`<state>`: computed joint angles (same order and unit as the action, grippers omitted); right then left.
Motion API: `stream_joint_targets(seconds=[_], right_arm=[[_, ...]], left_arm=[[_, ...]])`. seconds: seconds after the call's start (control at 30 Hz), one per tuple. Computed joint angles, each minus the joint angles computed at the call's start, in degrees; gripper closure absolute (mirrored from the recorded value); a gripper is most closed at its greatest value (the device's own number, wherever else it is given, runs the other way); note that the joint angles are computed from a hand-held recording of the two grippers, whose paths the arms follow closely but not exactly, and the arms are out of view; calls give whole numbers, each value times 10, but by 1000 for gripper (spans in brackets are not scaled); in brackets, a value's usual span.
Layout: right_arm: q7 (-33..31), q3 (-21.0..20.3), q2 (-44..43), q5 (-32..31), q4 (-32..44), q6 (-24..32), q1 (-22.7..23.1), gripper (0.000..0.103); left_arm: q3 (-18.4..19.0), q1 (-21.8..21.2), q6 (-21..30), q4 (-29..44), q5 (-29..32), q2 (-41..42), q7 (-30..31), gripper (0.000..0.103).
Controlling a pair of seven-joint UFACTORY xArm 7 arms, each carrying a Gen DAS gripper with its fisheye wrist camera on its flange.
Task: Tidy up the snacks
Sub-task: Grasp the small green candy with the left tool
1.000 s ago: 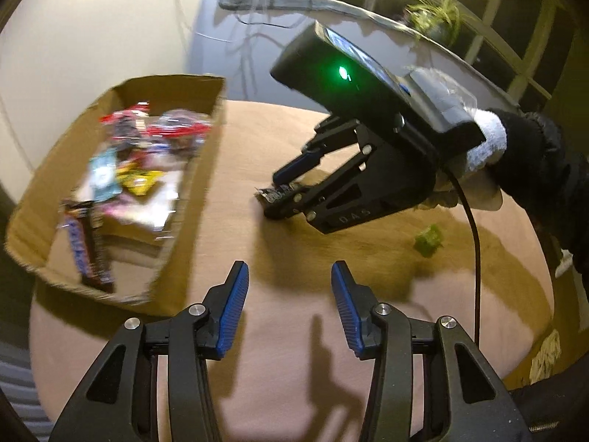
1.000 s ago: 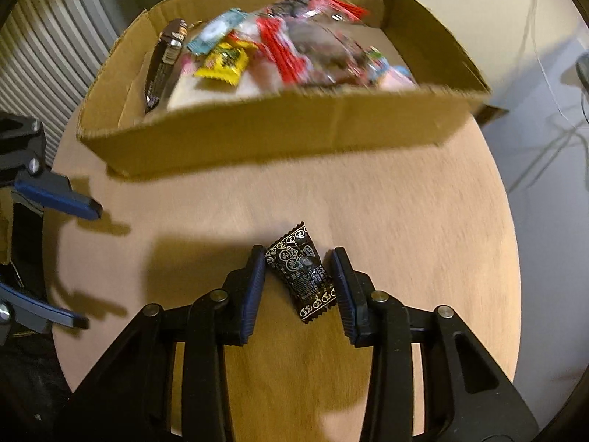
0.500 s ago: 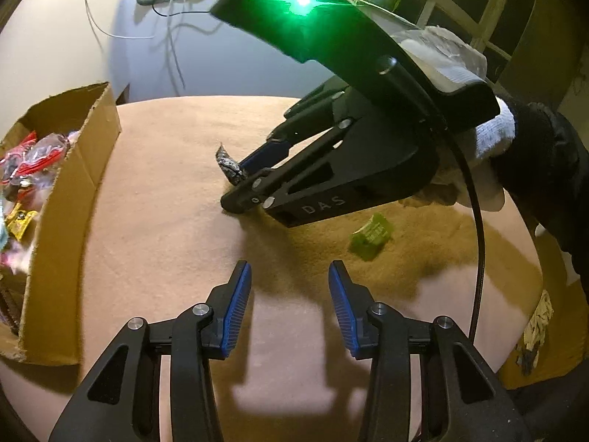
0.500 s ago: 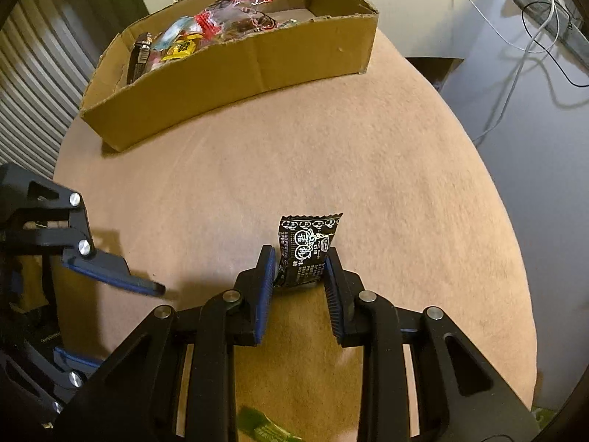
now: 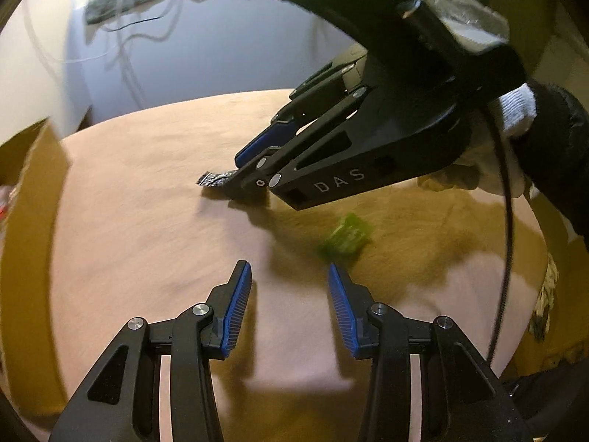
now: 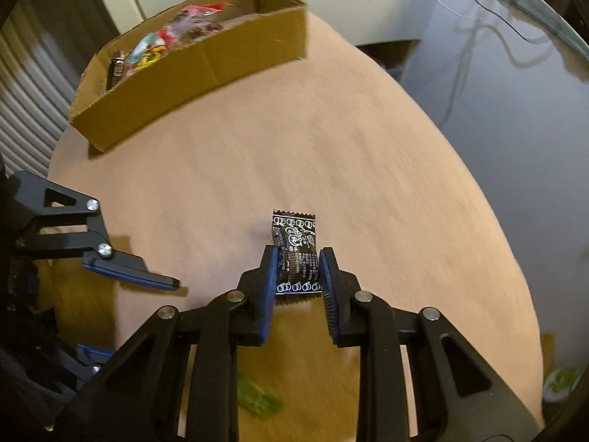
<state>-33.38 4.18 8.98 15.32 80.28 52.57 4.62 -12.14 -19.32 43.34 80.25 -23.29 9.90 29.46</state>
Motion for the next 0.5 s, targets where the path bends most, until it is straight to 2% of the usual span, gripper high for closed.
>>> stream_joint_targets(seconds=[0.17,0.3,0.5], right_arm=[[-6,-10,-28,12,-34,-4,-13,79],[0,-14,-24,8,-37,-9,-16,79],[4,-10,-21,13,-37,-15,-16,79]], left_arm=[[-10,-5,17,39,4,40,32,61],[-15,-14,1,51,25,56,63,61],[-14,-23,-37,38,52,57,66,83]])
